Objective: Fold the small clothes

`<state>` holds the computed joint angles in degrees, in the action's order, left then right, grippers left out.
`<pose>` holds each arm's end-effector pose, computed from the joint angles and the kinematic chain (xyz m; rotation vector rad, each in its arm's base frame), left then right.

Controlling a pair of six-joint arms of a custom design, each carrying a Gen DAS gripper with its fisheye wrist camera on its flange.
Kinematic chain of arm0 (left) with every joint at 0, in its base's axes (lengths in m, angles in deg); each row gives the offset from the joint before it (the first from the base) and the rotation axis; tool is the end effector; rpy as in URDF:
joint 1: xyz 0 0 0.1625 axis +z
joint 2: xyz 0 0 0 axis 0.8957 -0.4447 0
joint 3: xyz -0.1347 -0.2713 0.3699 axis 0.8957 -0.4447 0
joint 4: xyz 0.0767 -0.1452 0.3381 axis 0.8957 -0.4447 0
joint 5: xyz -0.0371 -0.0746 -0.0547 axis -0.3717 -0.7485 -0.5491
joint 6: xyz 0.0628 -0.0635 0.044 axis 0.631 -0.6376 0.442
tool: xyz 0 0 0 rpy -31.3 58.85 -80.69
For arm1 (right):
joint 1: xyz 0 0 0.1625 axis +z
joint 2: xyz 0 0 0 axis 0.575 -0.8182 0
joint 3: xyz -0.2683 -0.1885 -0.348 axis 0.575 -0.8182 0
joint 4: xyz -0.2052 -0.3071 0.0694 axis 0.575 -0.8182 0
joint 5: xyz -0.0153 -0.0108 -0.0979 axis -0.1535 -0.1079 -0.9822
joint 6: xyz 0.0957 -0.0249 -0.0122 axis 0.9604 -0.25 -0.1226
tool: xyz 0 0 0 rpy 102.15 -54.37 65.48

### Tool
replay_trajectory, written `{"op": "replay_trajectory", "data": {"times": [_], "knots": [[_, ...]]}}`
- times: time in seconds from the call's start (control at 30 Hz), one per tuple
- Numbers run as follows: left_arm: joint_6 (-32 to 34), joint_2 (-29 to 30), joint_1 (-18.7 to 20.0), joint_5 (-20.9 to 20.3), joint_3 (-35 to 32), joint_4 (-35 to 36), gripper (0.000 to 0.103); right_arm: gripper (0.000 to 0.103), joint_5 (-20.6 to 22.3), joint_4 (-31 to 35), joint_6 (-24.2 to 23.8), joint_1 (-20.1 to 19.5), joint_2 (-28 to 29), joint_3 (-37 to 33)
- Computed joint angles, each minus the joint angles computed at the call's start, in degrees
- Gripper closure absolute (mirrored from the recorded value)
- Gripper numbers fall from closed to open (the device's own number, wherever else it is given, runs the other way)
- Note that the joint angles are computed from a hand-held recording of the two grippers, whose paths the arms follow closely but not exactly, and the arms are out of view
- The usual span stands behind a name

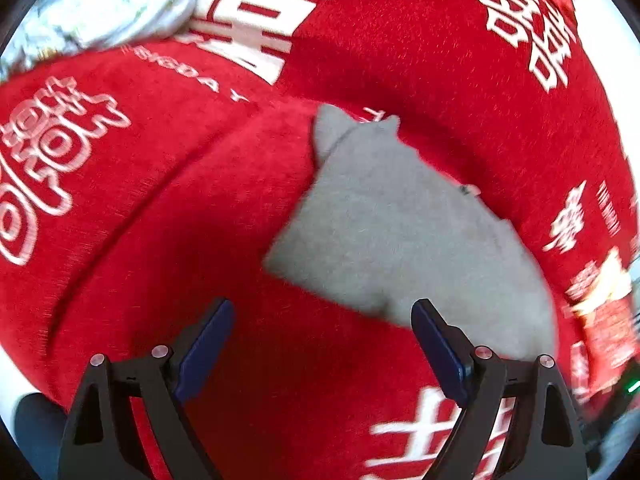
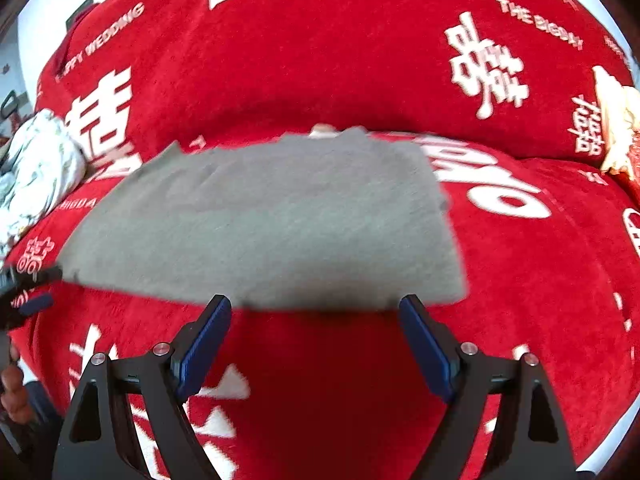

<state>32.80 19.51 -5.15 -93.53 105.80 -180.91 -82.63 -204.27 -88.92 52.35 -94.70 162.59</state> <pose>-0.2412 -0.7378 0.0931 0.0838 2.7665 -0.8027 0.0499 -0.6406 0.2635 0.0874 -2.1981 0.9883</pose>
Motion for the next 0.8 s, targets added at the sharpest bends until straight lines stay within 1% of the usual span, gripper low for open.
{"op": "replay_trajectory", "data": {"times": [0.03,0.1,0.17,0.2,0.23,0.27,0.3,0.33,0.37,0.4,0.43,0.5,0.53,0.6,0.63,0.67,0.7,0.73,0.8], "knots": [[-0.5,0.3,0.9,-3.9,-0.9,-1.1,0.012,0.015,-0.1,0.8,-0.1,0.1,0.4,-0.2],[-2.1,1.5,2.1,-8.4,-3.2,-1.7,0.013,0.015,-0.2,1.1,-0.6,0.3,1.0,-0.1],[-2.4,2.7,2.8,-9.5,-5.1,-3.3,0.014,0.015,-0.4,1.3,-1.1,0.6,1.4,-0.3],[-3.0,3.4,3.3,-10.8,-6.2,-3.9,0.024,0.015,-0.5,1.5,-1.4,0.7,1.6,-0.4],[-4.0,4.1,3.9,-12.1,-7.3,-4.1,0.029,0.015,-0.8,1.6,-1.7,0.9,1.6,-0.5],[-4.7,4.6,4.4,-14.2,-8.3,-4.2,0.043,0.015,-0.9,1.7,-1.9,1.0,1.7,-0.6],[-5.4,5.1,5.1,-16.3,-9.2,-3.9,0.062,0.015,-1.2,1.9,-2.2,1.1,1.8,-0.9],[-6.5,5.5,5.8,-18.6,-9.9,-3.1,0.069,0.015,-1.6,2.3,-2.3,1.3,1.9,-1.3],[-6.7,5.6,6.0,-19.0,-9.9,-3.3,0.077,0.015,-1.9,2.8,-2.3,1.4,2.0,-1.9],[-6.3,5.8,6.1,-18.6,-9.1,-5.6,0.086,0.015,-2.0,3.5,-2.3,1.6,2.1,-2.6],[-6.2,5.8,6.2,-18.7,-8.8,-6.2,0.088,0.015,-2.1,4.4,-2.3,1.8,2.3,-3.4],[-6.4,6.0,6.7,-20.4,-8.3,-8.3,0.093,0.015,-2.5,7.8,-2.7,2.5,3.4,-6.7],[-6.4,6.1,6.9,-21.2,-8.4,-8.6,0.093,0.015,-2.6,9.4,-2.9,2.9,4.0,-8.4],[-6.0,6.2,7.1,-21.7,-8.3,-9.3,0.093,0.015,-1.6,14.9,-2.2,4.0,5.7,-13.7],[-5.2,6.3,6.9,-21.1,-8.4,-9.2,0.093,0.015,-0.3,19.7,-0.7,4.5,6.8,-17.6],[-4.3,6.3,6.7,-20.3,-8.1,-9.4,0.093,0.015,0.6,22.9,0.6,4.9,7.8,-20.4],[-3.5,6.3,6.5,-19.6,-8.0,-9.4,0.093,0.015,1.1,27.7,2.1,5.6,9.7,-25.1],[-2.0,6.4,6.1,-18.2,-8.1,-9.2,0.093,0.015,1.2,31.0,2.9,6.1,11.3,-28.8],[-0.1,6.2,5.8,-17.0,-7.5,-9.5,0.093,0.015,3.4,42.2,4.8,6.9,15.9,-39.5]]}}
